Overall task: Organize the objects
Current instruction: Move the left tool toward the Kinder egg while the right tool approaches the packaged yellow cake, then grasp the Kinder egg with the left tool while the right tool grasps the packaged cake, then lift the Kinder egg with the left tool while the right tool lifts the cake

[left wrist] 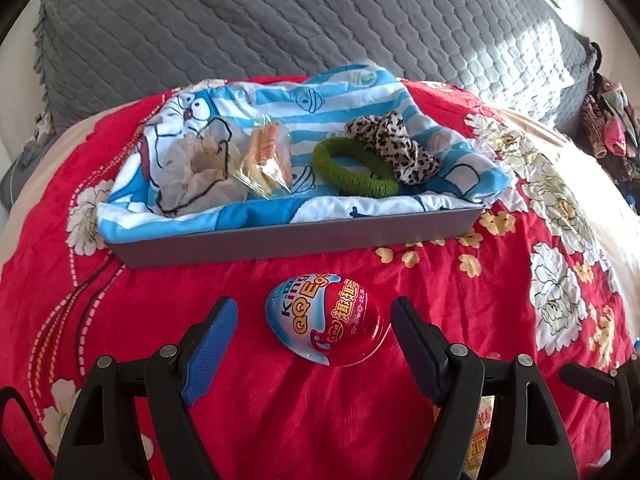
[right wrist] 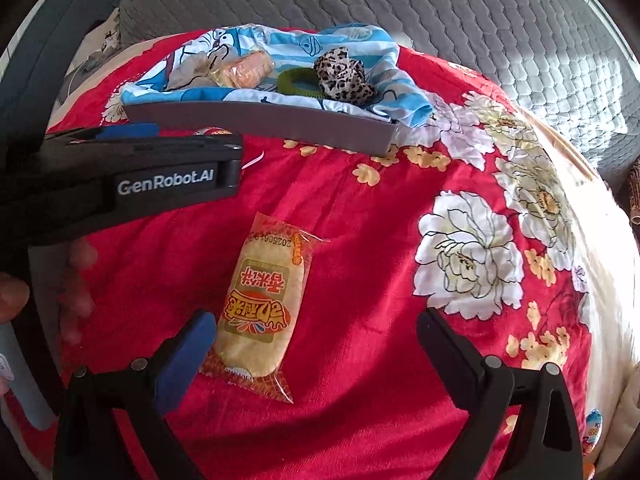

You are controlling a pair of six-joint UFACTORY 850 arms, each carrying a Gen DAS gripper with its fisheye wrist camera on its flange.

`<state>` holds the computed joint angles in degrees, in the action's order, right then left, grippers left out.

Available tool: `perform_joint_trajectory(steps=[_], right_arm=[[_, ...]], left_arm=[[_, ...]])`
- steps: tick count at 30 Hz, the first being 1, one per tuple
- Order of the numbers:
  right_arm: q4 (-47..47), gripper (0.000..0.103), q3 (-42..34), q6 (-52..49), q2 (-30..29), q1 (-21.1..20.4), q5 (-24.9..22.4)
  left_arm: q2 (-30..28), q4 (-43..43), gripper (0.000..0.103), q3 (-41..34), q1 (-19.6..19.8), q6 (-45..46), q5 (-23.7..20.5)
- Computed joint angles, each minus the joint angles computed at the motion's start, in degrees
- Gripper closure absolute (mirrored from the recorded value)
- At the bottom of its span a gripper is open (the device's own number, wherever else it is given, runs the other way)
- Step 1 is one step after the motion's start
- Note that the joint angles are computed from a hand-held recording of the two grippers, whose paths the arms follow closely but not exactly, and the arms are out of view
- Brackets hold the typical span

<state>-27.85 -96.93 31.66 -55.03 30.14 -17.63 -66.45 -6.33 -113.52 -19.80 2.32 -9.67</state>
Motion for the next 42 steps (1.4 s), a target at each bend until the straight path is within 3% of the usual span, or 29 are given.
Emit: perform_joint_trajectory(steps=[5,17,19,21,22,33,42], right_arm=[[2.35,0.002,-1.22,-2.55,-0.97,-0.04,-0.23],[2.73,0.003,-4.73,-2.52,-3.85,-0.20,-1.98],[6.17,0.008,-5.00,-5.35,-3.99,-0.60,-1.50],[9.59,0.019,-5.41,-8.44,-4.19,-0.99,-1.34],[10.15,0.022,-5.50,-9.10,-4.28,-1.04,-1.29],[12.08,0.059,-6.51,-14.24,-4.72,-0.96,-1.78],[18.06,0.062,-4.96,-20.84,-3.12,-1.45,0.02]], left_arm=[[-2.30,-3.40,0.023,-2.84,0.07,3.72,-1.58],[-5.68,-24.86,0.023,-6.37,1.23,24.52,-3.04],[-5.99,-27.96,0.025,-6.90,1.39,27.23,-3.35],[-6.25,-31.85,0.038,-7.32,1.53,31.20,-3.82],[-6.17,-32.02,0.039,-7.22,1.50,31.52,-3.68],[-5.47,-40.11,0.040,-5.96,1.92,39.59,-3.55],[-3.84,-42.24,0.040,-3.62,2.31,41.55,-2.87]])
